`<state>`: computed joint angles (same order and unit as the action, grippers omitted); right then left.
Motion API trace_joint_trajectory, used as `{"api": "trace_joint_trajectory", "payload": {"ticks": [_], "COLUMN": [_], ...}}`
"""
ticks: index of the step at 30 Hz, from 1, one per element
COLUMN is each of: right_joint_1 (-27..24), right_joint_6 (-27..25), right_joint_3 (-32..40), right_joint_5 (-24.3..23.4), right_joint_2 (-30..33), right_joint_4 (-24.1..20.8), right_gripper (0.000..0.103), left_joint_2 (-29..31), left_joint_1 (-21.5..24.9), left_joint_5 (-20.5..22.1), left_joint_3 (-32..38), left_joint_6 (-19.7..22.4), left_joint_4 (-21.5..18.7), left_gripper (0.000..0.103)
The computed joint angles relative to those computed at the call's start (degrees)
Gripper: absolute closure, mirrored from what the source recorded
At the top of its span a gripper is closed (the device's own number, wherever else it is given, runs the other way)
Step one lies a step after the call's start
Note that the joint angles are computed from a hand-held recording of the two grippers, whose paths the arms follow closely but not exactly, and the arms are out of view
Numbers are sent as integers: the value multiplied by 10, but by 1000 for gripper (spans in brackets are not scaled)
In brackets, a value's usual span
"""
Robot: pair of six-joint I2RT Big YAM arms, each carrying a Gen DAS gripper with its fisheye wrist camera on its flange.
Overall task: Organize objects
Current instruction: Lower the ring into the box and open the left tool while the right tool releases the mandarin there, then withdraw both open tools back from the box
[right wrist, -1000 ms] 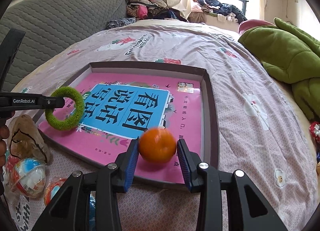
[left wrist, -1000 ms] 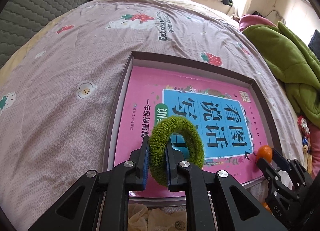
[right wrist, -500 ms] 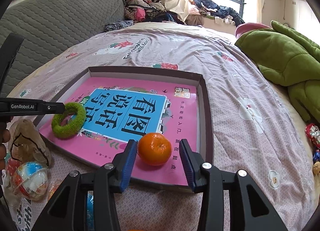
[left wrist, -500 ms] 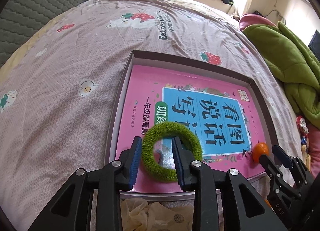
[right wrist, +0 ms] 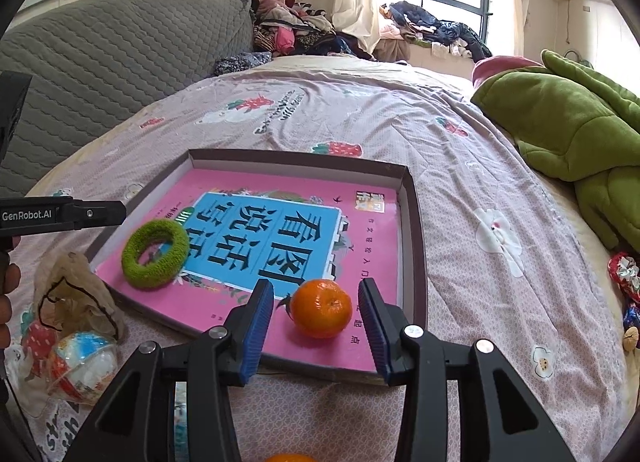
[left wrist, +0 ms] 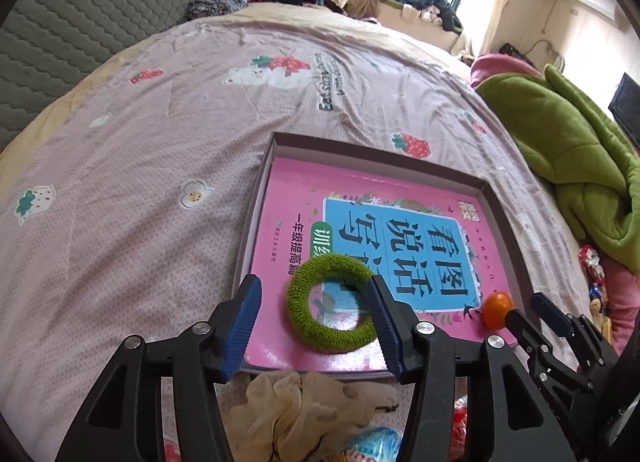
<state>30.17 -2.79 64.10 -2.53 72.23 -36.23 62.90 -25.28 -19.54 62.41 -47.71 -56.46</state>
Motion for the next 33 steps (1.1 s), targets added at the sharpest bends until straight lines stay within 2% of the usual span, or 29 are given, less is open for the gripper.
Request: {"api": "trace_joint_trajectory", "payload": {"ticks": [12, 14, 18, 33], "right_joint_1": [21, 22, 30, 41], "right_joint_6": [-5, -6, -10, 6], "right_joint_3": [-16, -18, -23, -46], "right_joint_5": [-1, -4, 0, 4], "right_joint_2": [-53, -63, -81, -134], "right_joint_4": [4, 5, 13, 8], "right_gripper": [58, 54, 51, 48], "left_joint_2": [-36, -41, -45, -65], "left_joint_1": [-47, -56, -81, -170], "left_joint_5": [-52, -68, -100, -169], "left_joint_3": [-1, 2, 12, 2], "left_joint_6": [-33, -36, -43, -95], "left_joint_4": [-24, -28, -46, -90], "left_gripper": [41, 41, 40, 35]}}
